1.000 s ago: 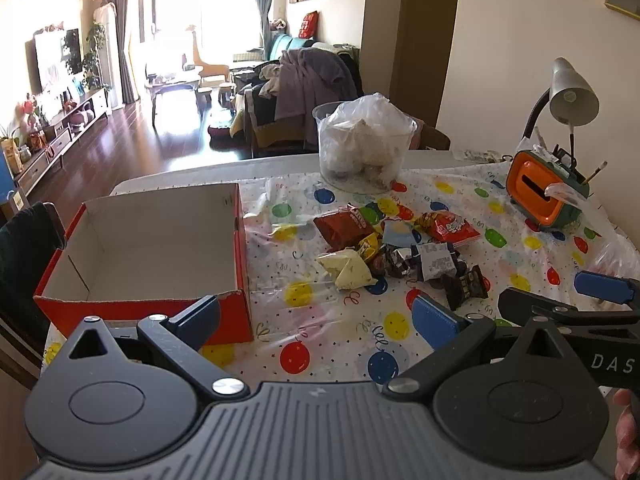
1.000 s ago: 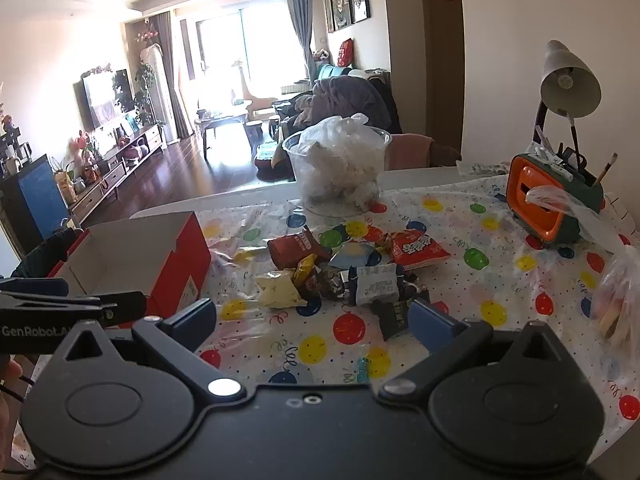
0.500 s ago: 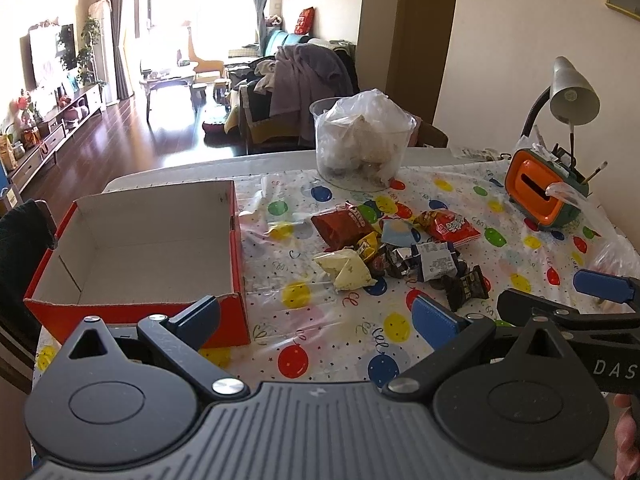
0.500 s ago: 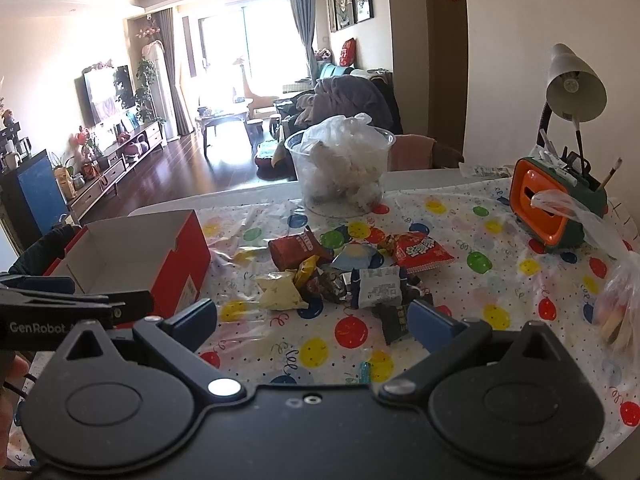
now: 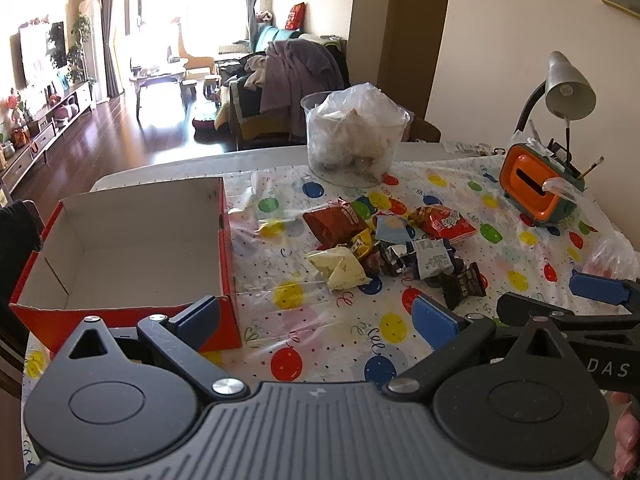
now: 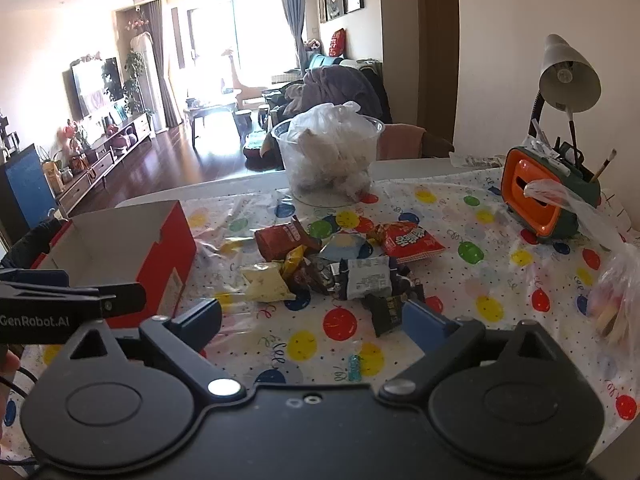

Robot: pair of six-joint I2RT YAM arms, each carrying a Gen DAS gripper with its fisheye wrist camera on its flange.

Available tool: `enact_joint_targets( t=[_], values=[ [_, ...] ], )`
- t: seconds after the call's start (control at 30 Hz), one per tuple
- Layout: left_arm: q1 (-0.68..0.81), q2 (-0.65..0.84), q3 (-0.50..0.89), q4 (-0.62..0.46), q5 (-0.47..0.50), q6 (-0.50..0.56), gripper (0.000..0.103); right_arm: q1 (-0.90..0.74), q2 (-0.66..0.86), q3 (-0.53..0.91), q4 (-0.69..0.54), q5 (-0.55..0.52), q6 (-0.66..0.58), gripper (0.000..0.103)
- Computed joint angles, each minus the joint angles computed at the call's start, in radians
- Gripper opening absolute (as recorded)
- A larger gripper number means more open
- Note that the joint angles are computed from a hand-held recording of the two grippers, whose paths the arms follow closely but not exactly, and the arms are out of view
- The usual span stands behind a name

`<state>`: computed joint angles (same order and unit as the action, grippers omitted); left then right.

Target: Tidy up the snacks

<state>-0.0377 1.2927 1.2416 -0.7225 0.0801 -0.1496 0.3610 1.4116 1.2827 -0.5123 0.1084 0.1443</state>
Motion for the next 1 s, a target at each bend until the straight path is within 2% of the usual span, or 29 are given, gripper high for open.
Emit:
enact_joint_targets(
  t=[0.17, 0.4, 0.63, 0.77, 1.0],
  values=[
    [-0.033, 0.059, 0.020, 0.024, -0.056, 0.007, 0.103, -0.044, 0.038, 0.011, 0.011, -0.045, -0.036, 0.097],
    [-0.063, 0.152, 0.060, 0.052, -0.062, 0.002, 0.103, -0.127, 0.117, 0.036, 0.016, -0.123, -0.091, 0.097],
    [-0.086, 0.300, 0.162, 0.054, -0.077, -0.024, 0.103, -0.177, 0.229, 0.066, 0.019, -0.158, -0.192, 0.090],
    [-0.088, 0.426, 0.268, 0.012, -0.083, -0.064, 0.102, -0.192, 0.288, 0.082, -0.008, -0.189, -0.246, 0.081],
    [-0.082, 0.672, 0.519, -0.076, -0.102, -0.067, 0.100, -0.200, 0.417, 0.169, -0.086, -0.243, -0.251, 0.069]
  ],
)
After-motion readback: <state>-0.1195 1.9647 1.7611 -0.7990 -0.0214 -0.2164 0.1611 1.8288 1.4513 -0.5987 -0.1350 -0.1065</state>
